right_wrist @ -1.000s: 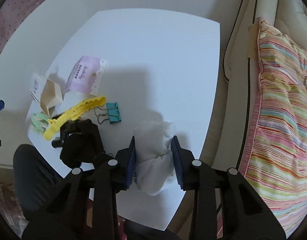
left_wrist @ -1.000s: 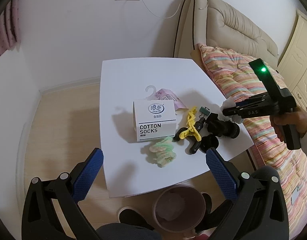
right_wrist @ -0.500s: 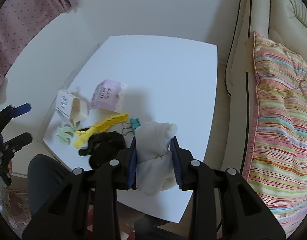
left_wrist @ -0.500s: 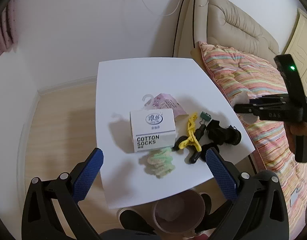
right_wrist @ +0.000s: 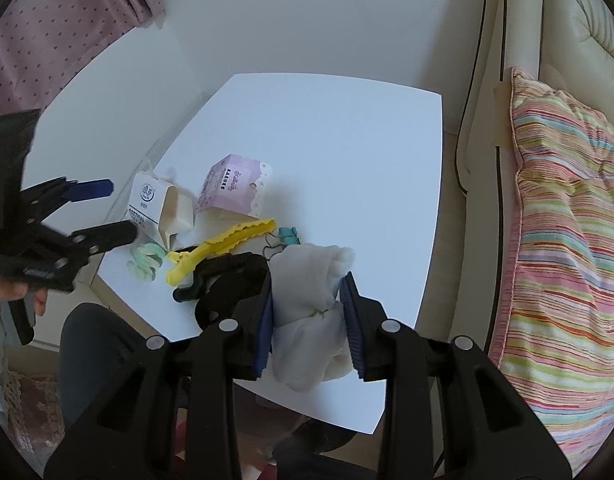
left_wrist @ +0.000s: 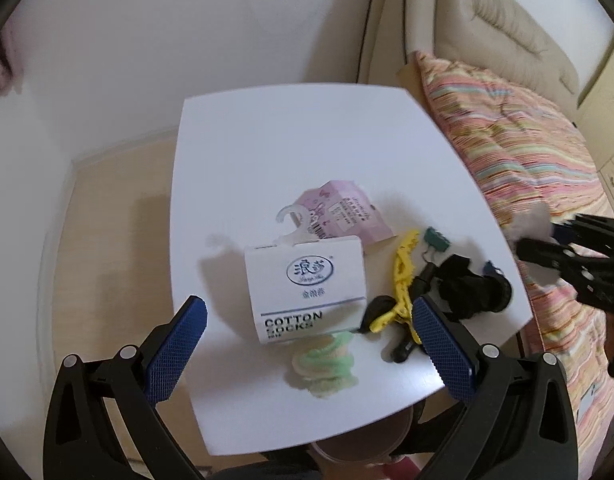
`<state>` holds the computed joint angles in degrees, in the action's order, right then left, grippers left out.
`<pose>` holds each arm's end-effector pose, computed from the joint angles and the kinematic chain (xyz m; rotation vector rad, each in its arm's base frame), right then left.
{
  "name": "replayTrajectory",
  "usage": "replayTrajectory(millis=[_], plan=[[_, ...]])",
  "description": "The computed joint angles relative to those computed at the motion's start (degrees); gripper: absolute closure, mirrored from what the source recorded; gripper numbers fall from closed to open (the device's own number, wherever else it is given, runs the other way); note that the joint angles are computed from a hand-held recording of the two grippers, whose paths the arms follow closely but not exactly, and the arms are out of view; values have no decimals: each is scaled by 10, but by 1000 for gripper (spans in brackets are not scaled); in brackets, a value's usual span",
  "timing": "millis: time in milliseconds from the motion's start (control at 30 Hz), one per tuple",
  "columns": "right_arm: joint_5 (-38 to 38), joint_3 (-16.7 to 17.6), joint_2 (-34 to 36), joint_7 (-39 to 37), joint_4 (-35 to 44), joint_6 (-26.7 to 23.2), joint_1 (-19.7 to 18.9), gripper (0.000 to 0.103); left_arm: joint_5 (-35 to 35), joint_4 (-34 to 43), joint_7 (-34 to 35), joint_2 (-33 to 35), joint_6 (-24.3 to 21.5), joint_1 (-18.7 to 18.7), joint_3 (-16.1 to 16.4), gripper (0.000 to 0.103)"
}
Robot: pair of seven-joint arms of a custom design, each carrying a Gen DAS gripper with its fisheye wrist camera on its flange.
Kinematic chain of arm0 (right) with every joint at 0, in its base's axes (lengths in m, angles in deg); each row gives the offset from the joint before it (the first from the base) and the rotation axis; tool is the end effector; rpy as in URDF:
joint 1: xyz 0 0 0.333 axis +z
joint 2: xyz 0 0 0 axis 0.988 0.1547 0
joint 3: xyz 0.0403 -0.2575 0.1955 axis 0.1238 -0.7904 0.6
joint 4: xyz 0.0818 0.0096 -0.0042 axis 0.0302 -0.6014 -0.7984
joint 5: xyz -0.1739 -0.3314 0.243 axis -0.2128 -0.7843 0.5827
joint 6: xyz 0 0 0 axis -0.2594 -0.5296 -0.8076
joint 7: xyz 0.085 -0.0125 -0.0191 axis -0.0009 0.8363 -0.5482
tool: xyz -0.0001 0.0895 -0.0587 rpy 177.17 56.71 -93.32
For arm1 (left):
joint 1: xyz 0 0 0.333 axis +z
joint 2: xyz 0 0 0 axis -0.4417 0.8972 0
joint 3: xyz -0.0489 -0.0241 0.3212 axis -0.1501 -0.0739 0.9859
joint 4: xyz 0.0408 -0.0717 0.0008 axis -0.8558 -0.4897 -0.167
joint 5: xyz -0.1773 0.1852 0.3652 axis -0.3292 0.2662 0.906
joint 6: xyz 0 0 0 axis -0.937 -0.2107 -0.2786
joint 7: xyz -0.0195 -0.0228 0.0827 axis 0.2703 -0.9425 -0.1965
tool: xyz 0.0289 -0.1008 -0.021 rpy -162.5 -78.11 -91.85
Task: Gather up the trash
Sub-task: 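Grasp the white COTTON SOCKS box with the left tool while the right tool holds the sock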
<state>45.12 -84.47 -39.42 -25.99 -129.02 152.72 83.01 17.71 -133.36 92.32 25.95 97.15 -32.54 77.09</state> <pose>0.6826 0.0450 0.3809 -2.2465 1.4612 -0.1092 0.6745 -0.1832 0.3756 -1.9364 2.0745 -0.6613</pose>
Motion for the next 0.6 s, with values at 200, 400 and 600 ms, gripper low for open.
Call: replayTrajectory(millis=[200, 400, 600], plan=[[0, -1, -3, 0, -5, 1, -2, 71, 35, 38, -38, 32, -40, -15, 16, 5], [5, -1, -2, -4, -7, -2, -4, 71, 58, 41, -51, 36, -46, -17, 17, 6], [8, 1, 0, -4, -6, -2, -2, 71, 41, 40, -37, 36, -49, -7, 8, 37]])
